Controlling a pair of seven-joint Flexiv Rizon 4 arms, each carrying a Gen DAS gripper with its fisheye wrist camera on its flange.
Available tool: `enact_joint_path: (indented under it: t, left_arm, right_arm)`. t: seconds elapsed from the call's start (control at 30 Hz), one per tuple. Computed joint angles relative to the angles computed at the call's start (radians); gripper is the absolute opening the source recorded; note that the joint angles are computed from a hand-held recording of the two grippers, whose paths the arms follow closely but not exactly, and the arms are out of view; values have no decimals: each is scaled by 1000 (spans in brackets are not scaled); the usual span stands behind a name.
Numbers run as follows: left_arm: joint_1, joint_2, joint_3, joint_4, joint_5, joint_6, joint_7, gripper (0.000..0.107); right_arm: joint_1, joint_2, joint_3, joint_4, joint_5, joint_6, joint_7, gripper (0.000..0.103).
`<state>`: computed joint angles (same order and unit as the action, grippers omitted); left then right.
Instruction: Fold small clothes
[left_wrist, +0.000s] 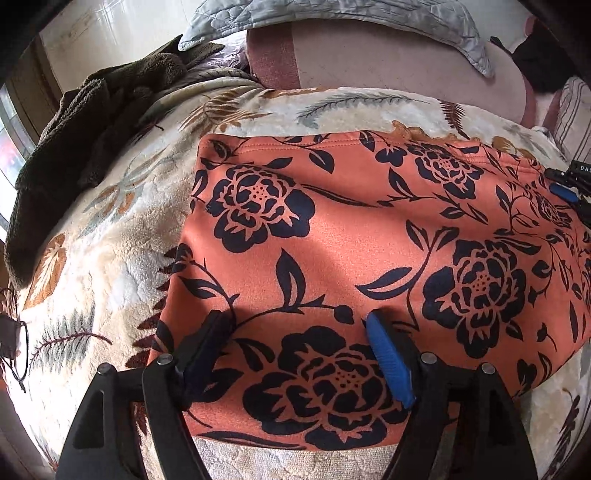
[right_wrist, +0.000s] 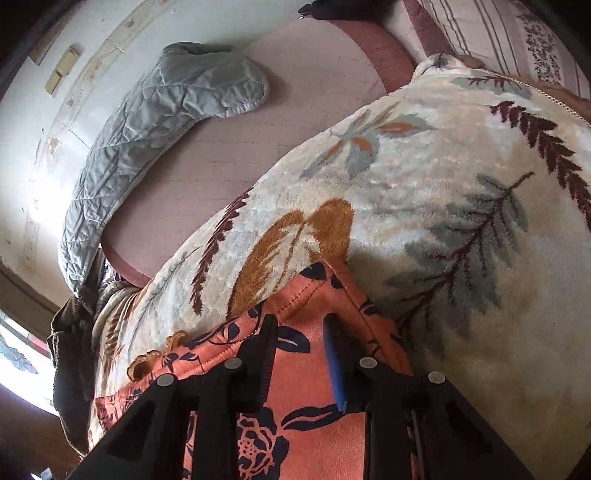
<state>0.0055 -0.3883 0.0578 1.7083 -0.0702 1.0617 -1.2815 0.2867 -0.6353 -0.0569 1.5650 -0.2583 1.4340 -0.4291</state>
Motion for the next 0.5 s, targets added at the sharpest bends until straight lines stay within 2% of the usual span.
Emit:
enact_joint_path:
  t: [0.07,0.13,0.17,0.2,0.27,0.37,0.47,0.5]
  left_arm:
    - [-1,14,5,11,3,-7,-5,79]
    - [0,30,6,23,-1,-13,-16,78]
    - [2,38,8,30,-5,-10,-25,78]
    - [2,44,12,35,-6,-8,-42,78]
    - [3,50,21,33,-5,-23,-79,78]
    - [6,61,31,39,11,-42,-118,78]
    - [2,74,41,55,53,-55,-141,78]
    - [4,79,40,66,59,-52,-142,79]
  right_arm:
    - [6,32,13,19,-13,-6,-25,31]
    - [41,81,-11,72,-42,30,-33,31]
    - [39,103,5,97,-58,53,-43,31]
    - [18,117,53,103,-38,54,-89,31]
    - [-50,123,196,80,15,-8,-187,31]
    - [-112,115,347,45,127,-139,-317,31]
    - [-134,116,426,38,224,-306,-412,33]
    - [-116,134,409,75,223,-293,-416,32]
